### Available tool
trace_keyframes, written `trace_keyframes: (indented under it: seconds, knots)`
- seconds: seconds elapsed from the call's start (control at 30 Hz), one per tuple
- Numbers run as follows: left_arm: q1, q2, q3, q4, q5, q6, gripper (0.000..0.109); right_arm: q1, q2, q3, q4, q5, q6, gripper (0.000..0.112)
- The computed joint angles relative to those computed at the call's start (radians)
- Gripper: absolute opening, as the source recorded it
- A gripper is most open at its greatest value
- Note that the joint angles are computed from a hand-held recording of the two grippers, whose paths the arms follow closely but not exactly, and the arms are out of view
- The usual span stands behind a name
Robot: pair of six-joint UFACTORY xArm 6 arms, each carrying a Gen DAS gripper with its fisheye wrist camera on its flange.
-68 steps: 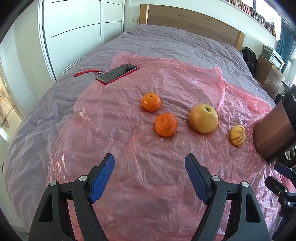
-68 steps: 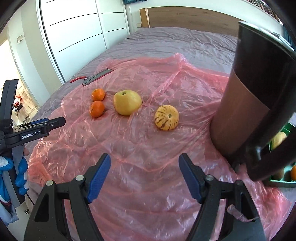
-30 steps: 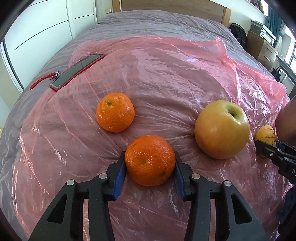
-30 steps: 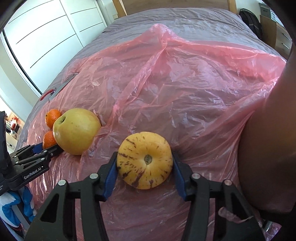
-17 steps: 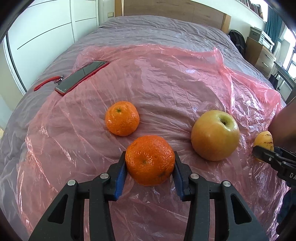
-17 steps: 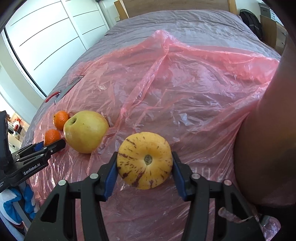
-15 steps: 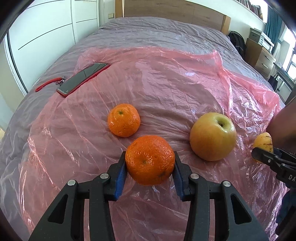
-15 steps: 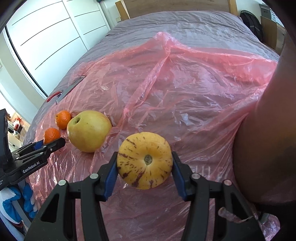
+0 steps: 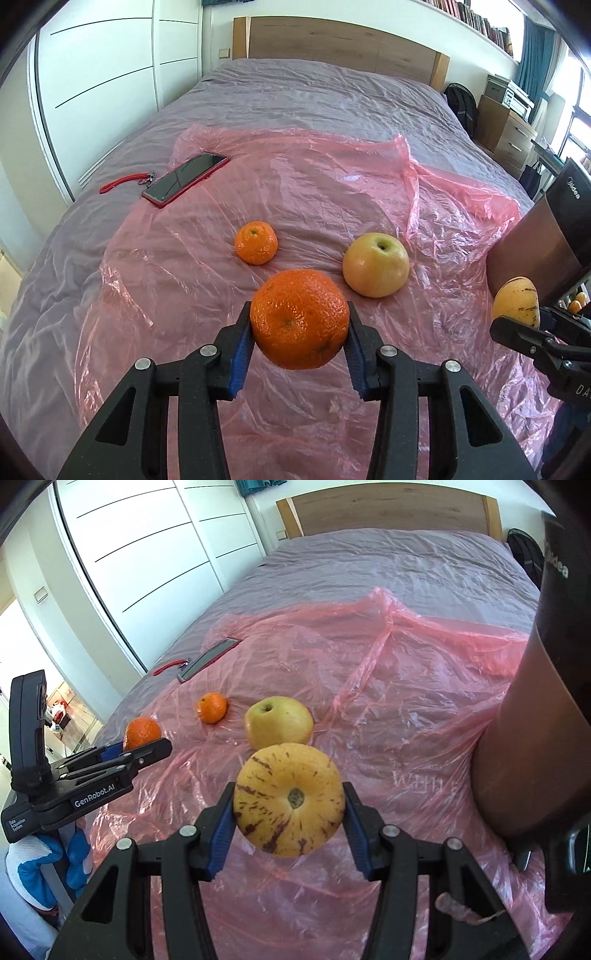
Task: Organize fruits
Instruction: 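Grasp a mandarin with the left tool while the right tool grasps the striped fruit, then carry the mandarin and striped fruit past the kettle to the green tray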
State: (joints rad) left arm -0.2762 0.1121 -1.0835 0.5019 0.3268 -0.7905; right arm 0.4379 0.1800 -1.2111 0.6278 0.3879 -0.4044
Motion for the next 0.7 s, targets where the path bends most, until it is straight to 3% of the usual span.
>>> trace_keyframes:
  seconds: [0.37,0.7]
  knots:
    - [-0.106,-0.193,0.172,0.057,0.058,-0.099,0.039,0.029,-0.293,0.297,-0.033,-0.012,0.019,0.039]
    - [-0.283,-0.236,0.18,0.084,0.152,-0.159,0.039,-0.058,-0.523,0.513,-0.061,-0.008,0.042,0.039]
